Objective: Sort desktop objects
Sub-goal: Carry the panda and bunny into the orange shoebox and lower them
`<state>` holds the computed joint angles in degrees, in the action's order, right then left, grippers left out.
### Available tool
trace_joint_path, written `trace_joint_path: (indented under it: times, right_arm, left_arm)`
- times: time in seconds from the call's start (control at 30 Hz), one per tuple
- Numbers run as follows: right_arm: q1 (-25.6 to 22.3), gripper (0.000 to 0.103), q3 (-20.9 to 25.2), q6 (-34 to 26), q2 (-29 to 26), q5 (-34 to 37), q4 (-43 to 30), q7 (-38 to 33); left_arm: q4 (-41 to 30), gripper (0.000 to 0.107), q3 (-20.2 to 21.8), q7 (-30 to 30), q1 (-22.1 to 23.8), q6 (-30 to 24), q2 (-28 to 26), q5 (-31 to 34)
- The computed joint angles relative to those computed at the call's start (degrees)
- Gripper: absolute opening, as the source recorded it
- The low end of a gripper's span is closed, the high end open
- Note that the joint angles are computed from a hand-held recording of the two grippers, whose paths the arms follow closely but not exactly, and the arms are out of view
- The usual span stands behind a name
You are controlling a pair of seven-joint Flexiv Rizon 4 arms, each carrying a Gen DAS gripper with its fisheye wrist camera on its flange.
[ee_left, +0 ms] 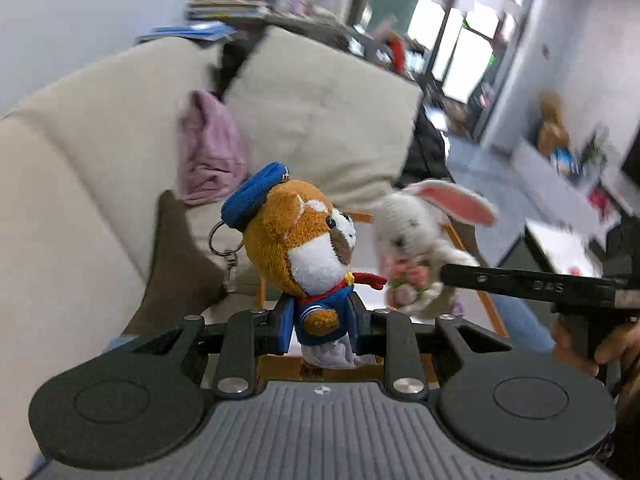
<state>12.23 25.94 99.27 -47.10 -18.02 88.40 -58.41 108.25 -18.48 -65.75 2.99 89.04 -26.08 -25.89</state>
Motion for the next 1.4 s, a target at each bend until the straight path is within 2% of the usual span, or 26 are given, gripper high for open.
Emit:
trace_joint_path:
  times: [0.07, 0.17, 0.43, 0.6, 0.73, 0.83, 0.93, 1.13, 1.27, 1.4]
  right_arm:
    - [-1.62, 0.028, 2.94, -4.47, -2.15, -0.22, -2.59, 0.16]
    - [-3.25, 0.028, 6.78, -10.87, -5.17, 2.01, -6.42, -0.82]
    - [-3.37, 0.029, 10.11, -21.27, -10.29, 8.61, -14.20, -3.71]
    - [-1.92, 0.029, 8.09, -24.31, -10.67, 12.27, -16.57, -4.22]
    - [-0.98, 0.029, 5.59, -23.31, -9.14, 14.93, -15.53, -5.55]
    - [-1.44, 0.029, 7.12, -25.79, -10.15, 17.49, -17.81, -7.81]
    - [-0.94, 0.029, 7.73, -29.81, -11.25, 19.72, -20.71, -8.92]
    - [2.47, 0.030, 3.59, -34.79, -10.89, 22.46, -23.97, -8.60]
    - [3.36, 0.031, 1.56, -37.63, -10.17, 25.64, -25.38, -7.72]
    - [4.85, 0.031, -1.94, -40.31, -8.53, 27.85, -25.70, -6.26]
  left_arm:
    - [-6.61, 0.030, 7.82, -1.52, -5.87, -7.16, -2.97, 4.39]
    - [-14.83, 0.030, 13.32, -2.80, -9.85, -16.33, -7.08, 9.31]
    - [-26.90, 0.029, 13.50, 0.24, -9.15, -34.71, -12.78, 11.54]
    - [-37.54, 0.028, 15.71, -4.17, -9.49, -49.32, -17.51, 12.82]
    - [-41.79, 0.028, 16.21, -6.34, -9.16, -54.66, -19.92, 13.87]
    - [-45.98, 0.028, 17.70, -9.49, -10.06, -58.77, -22.71, 16.25]
    - [-46.27, 0.027, 17.73, -11.04, -10.25, -58.85, -23.26, 17.44]
    - [-44.55, 0.028, 18.52, -10.89, -11.85, -55.78, -22.32, 21.44]
    - [-40.22, 0.029, 17.41, -10.67, -11.26, -49.71, -20.66, 20.63]
    - [-33.10, 0.029, 15.68, -9.04, -9.65, -40.35, -17.54, 18.07]
